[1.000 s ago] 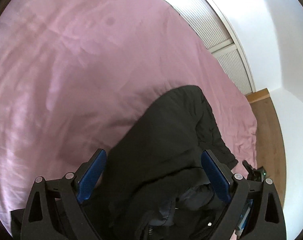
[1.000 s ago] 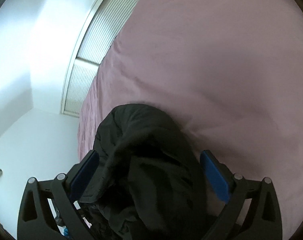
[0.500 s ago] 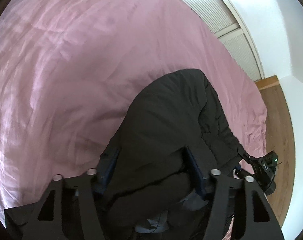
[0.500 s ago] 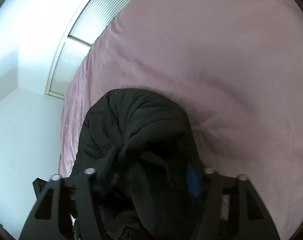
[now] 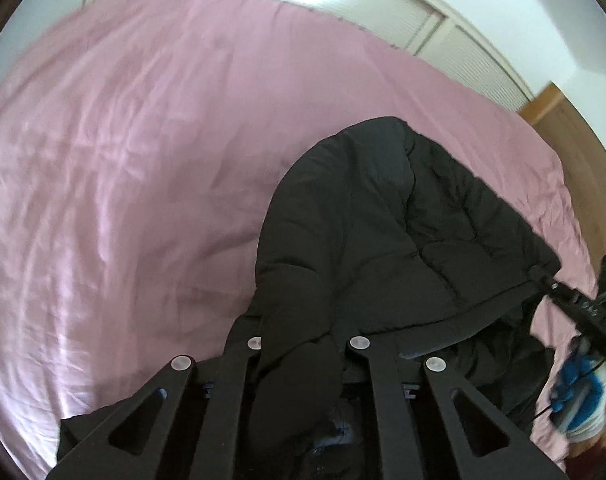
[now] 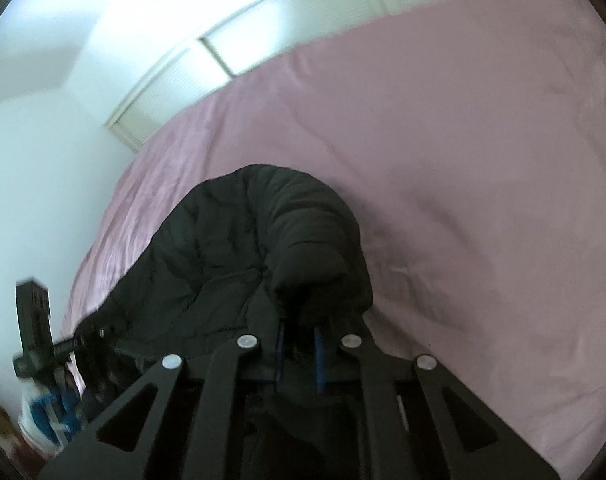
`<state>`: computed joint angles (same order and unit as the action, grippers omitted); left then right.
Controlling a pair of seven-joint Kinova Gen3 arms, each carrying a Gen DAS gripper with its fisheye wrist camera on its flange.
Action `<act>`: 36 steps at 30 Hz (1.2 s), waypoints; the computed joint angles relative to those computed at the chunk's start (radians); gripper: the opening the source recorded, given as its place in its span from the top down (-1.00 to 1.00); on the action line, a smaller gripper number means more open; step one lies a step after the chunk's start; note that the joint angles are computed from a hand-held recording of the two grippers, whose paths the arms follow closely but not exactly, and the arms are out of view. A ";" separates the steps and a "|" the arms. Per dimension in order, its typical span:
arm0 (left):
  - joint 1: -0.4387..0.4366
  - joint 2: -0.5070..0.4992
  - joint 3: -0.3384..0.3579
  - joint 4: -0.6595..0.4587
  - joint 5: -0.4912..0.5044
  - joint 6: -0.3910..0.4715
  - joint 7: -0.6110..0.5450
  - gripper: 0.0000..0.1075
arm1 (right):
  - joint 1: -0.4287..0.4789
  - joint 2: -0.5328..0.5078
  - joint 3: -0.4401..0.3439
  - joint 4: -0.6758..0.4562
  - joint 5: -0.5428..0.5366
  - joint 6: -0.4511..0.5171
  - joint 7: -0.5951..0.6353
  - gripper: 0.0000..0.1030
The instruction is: Fold large clothes
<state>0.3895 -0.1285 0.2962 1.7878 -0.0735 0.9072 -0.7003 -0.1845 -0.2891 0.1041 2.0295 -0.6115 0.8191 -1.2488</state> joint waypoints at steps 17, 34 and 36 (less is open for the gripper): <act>0.040 -0.256 0.564 0.101 -0.346 0.205 0.500 0.79 | -0.017 -0.605 0.133 0.215 0.177 0.321 -0.076 0.80; -0.084 -0.445 0.657 0.172 -0.063 0.132 0.424 0.64 | 0.001 -0.754 0.203 0.260 0.285 0.453 -0.228 0.64; -0.106 -0.448 0.654 0.164 -0.044 0.140 0.393 0.63 | 0.003 -0.773 0.197 0.237 0.298 0.488 -0.237 0.61</act>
